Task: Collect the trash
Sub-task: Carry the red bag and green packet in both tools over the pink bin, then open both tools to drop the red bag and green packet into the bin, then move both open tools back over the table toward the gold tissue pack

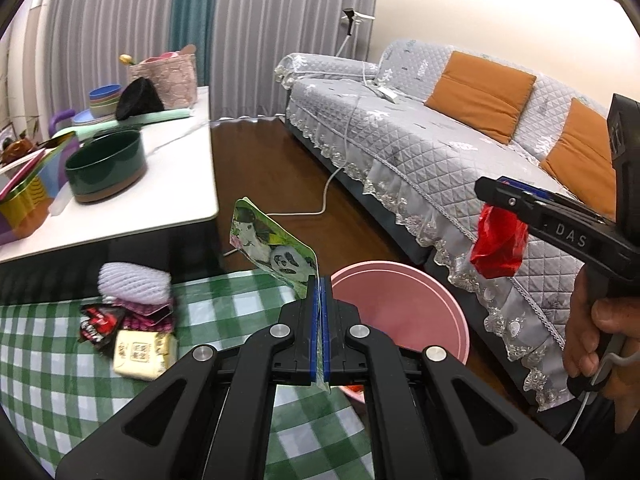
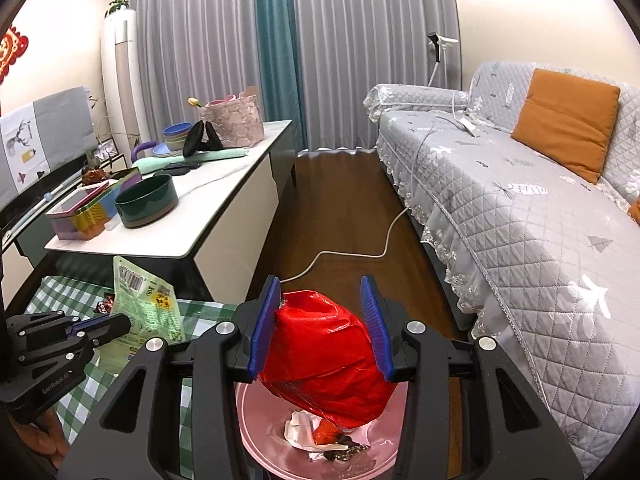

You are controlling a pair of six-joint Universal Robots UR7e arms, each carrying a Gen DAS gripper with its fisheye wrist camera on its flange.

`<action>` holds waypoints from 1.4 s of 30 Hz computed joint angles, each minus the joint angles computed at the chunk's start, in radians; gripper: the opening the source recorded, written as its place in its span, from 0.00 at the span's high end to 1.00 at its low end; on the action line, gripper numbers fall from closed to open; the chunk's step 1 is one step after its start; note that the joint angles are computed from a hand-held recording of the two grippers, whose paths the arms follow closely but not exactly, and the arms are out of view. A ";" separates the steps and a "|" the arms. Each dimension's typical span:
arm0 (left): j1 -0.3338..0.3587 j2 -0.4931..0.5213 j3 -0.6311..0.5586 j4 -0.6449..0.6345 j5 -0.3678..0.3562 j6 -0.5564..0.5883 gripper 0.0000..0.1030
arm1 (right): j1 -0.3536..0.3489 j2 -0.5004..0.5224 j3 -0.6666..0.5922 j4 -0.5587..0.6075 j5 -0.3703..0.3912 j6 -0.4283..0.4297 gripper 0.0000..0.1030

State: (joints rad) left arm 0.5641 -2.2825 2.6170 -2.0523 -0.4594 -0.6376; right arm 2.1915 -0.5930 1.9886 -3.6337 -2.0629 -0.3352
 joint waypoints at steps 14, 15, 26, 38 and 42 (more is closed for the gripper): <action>0.150 0.368 0.030 -0.642 -0.115 0.321 0.99 | -0.029 0.000 0.001 -0.002 -0.014 -0.002 0.59; 0.159 0.390 0.029 -0.670 -0.122 0.331 0.99 | -0.031 0.000 0.000 0.000 -0.015 -0.002 0.59; 0.197 0.478 0.024 -0.768 -0.153 0.371 0.99 | -0.041 0.001 0.000 0.015 -0.015 -0.005 0.59; 0.185 0.454 0.030 -0.732 -0.142 0.318 0.69 | -0.042 0.001 -0.002 0.023 -0.026 0.019 0.39; 0.160 0.396 0.036 -0.633 -0.115 0.263 0.69 | -0.036 0.002 -0.005 0.021 -0.023 0.026 0.39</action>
State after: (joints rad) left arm 0.7242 -1.8861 2.6532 -2.6858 -0.5748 -0.3751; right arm 2.1554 -0.5911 1.9839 -3.6128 -2.0860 -0.3096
